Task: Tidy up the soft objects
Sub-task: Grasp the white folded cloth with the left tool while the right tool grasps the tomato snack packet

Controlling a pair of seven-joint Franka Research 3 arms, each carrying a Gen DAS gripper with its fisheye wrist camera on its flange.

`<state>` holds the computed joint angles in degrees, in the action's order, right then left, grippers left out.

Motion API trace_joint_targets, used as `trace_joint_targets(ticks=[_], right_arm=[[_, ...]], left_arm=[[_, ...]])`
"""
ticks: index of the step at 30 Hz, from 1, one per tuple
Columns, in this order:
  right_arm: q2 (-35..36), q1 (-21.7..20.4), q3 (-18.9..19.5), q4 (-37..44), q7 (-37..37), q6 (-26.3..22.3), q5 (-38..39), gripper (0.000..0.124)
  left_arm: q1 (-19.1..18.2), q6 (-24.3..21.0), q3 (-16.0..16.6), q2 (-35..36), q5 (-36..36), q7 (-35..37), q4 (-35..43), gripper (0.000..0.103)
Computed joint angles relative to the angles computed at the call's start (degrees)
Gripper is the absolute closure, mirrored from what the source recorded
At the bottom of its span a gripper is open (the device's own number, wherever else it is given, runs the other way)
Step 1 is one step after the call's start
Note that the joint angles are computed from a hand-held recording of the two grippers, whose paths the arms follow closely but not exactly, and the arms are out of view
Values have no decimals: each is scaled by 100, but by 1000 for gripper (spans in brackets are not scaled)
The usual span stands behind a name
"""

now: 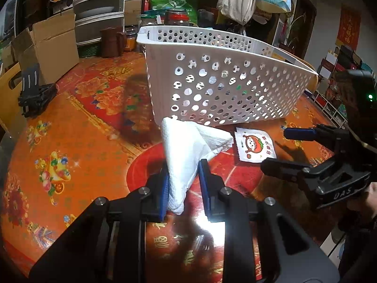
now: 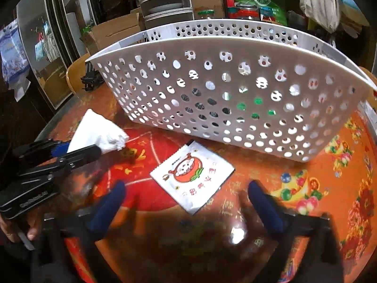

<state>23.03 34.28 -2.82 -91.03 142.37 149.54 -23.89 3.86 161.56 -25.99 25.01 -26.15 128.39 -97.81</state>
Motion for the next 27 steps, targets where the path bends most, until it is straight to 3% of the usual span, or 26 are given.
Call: trace_joint_targets(ticks=[3, 11, 14, 19, 20, 22, 27], right_arm=[[178, -6, -6, 248, -65, -193, 54, 21], [921, 161, -90, 1488, -491, -1507, 46, 23], [1027, 166, -92, 1652, -568, -1514, 65, 29], [1066, 192, -146, 1746, -598, -1409, 53, 57], [1017, 190, -149, 1659, -596, -1351, 52, 58], [897, 226, -186, 1477, -500, -1247, -6, 78], [476, 211, -173, 815, -229, -921, -173, 107]], left_arm=[[18, -37, 1, 32, -15, -29, 39, 82], [53, -82, 0, 97, -57, -56, 93, 81], [48, -96, 0, 131, -53, -72, 112, 81], [50, -115, -6, 174, -15, -83, 144, 81], [63, -107, -20, 174, -27, -70, 140, 81], [88, -97, -50, 177, -59, -44, 137, 81], [58, -93, -27, 161, -27, -60, 119, 81]])
